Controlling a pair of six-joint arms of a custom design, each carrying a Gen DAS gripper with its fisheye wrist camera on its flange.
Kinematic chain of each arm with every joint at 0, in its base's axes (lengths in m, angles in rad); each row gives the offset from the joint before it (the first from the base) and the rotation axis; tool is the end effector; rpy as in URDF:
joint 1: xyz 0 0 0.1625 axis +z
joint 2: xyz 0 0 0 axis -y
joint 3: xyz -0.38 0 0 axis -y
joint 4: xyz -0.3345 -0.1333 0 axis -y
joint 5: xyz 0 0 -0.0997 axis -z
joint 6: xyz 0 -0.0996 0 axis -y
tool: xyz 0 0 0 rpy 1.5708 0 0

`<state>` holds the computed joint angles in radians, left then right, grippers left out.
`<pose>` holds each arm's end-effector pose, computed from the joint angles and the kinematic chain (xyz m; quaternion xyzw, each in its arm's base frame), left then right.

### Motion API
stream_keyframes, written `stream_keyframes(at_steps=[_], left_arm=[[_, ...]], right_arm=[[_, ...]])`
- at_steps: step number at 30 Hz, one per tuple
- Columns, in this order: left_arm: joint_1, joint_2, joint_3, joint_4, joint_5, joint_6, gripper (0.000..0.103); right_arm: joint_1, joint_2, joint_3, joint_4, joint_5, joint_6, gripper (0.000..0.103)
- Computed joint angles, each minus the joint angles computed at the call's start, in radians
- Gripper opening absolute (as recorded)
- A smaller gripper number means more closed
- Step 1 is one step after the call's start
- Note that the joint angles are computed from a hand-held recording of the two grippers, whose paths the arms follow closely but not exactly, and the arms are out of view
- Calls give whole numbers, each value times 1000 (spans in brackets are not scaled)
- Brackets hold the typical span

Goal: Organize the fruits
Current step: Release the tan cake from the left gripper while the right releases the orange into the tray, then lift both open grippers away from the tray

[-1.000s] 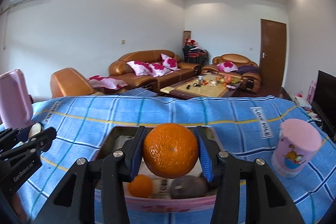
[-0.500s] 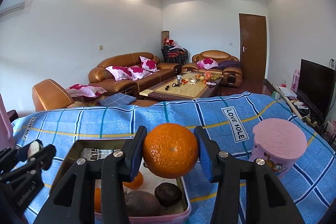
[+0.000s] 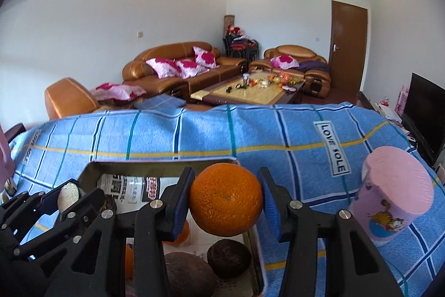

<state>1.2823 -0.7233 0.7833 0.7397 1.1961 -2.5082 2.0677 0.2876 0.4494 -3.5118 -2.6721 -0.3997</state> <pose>-0.0113 -0.6349 0.2580 0.3422 0.8465 -0.3344 0.2334 0.3680 -0.5853 -0.0932 0.0374 -0.7614 0.5030 0.4073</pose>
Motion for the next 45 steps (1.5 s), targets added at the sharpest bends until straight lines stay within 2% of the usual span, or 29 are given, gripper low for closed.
stream_keyframes(at_steps=[5, 10, 13, 18, 21, 25, 26, 28, 29, 30, 32, 34, 38, 41, 45], left_arm=[[6, 14, -28, 28, 19, -10, 35], [9, 14, -29, 35, 27, -5, 35], [10, 16, -34, 41, 28, -10, 35], [10, 34, -69, 68, 17, -32, 35], [10, 23, -51, 51, 15, -35, 35], [10, -26, 30, -18, 32, -9, 37], [8, -38, 51, -35, 35, -1, 39], [5, -52, 73, -44, 34, 5, 63], [4, -55, 75, -39, 37, 5, 83], [4, -71, 97, -57, 46, 7, 91], [3, -107, 146, -107, 66, 11, 93], [2, -143, 192, -157, 82, 22, 99], [1, -210, 290, -300, 70, 38, 102], [1, -242, 332, -386, 46, 61, 103], [15, -270, 345, -432, 53, 73, 103]], right_arm=[[-11, -53, 107, 85, 21, 111, 49], [-19, -97, 192, 99, 59, 166, 49], [-26, -145, 284, 96, 113, 224, 49], [-35, -183, 349, 145, 153, 307, 51], [-39, -199, 380, 129, 180, 329, 54], [-42, -220, 428, 72, 225, 342, 56], [-44, -225, 437, 50, 238, 339, 56], [-45, -238, 470, -18, 271, 334, 56], [-47, -247, 491, -47, 298, 337, 61], [-48, -254, 514, -90, 330, 339, 68], [-44, -249, 526, -198, 363, 299, 69], [-30, -218, 477, -265, 343, 223, 69], [7, -79, 221, -377, 248, -17, 75], [16, -15, 97, -437, 243, -132, 81], [12, 5, 71, -464, 292, -165, 82]])
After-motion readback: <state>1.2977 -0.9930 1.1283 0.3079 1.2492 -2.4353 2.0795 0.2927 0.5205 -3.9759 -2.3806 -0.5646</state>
